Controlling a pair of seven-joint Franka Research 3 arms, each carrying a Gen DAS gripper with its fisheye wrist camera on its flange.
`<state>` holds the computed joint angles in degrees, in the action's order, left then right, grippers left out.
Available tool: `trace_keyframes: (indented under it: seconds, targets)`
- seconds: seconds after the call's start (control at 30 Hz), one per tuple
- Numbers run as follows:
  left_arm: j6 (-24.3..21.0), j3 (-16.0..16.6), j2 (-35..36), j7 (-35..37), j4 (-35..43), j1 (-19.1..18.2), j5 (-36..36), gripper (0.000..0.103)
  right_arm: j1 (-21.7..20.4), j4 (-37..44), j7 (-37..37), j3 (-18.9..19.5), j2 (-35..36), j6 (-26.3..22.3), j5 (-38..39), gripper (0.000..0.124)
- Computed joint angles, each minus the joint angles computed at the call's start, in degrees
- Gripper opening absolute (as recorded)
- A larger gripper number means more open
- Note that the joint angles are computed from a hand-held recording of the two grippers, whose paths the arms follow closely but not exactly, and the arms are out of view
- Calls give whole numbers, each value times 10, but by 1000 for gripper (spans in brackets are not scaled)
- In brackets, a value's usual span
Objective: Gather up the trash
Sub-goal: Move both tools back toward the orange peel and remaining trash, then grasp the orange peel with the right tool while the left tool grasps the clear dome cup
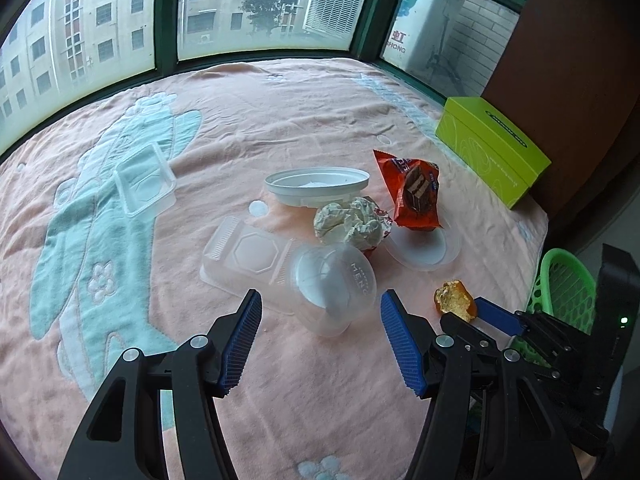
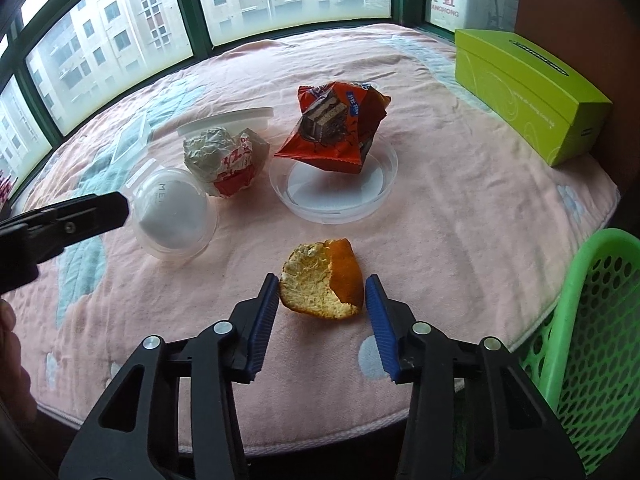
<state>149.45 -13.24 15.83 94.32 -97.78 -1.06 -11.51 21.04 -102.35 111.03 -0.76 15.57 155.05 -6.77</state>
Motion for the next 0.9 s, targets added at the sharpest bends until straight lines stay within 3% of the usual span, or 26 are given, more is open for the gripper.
trace_keyframes:
  seconds: [0.37,0.63,0.77,0.9]
  targets:
    - [18,17,22,-56,14,-32,104,67,-16,-16,-27,11,-8,14,52,42]
    - [16,10,23,-58,13,-19,101,67,-8,-21,0,-1,-5,20,25,62]
    - [17,8,21,-54,11,-16,97,67,-4,-17,-3,-3,0,17,16,62]
    - [19,6,17,-47,4,-14,91,67,-1,-18,-6,-4,-1,19,6,50]
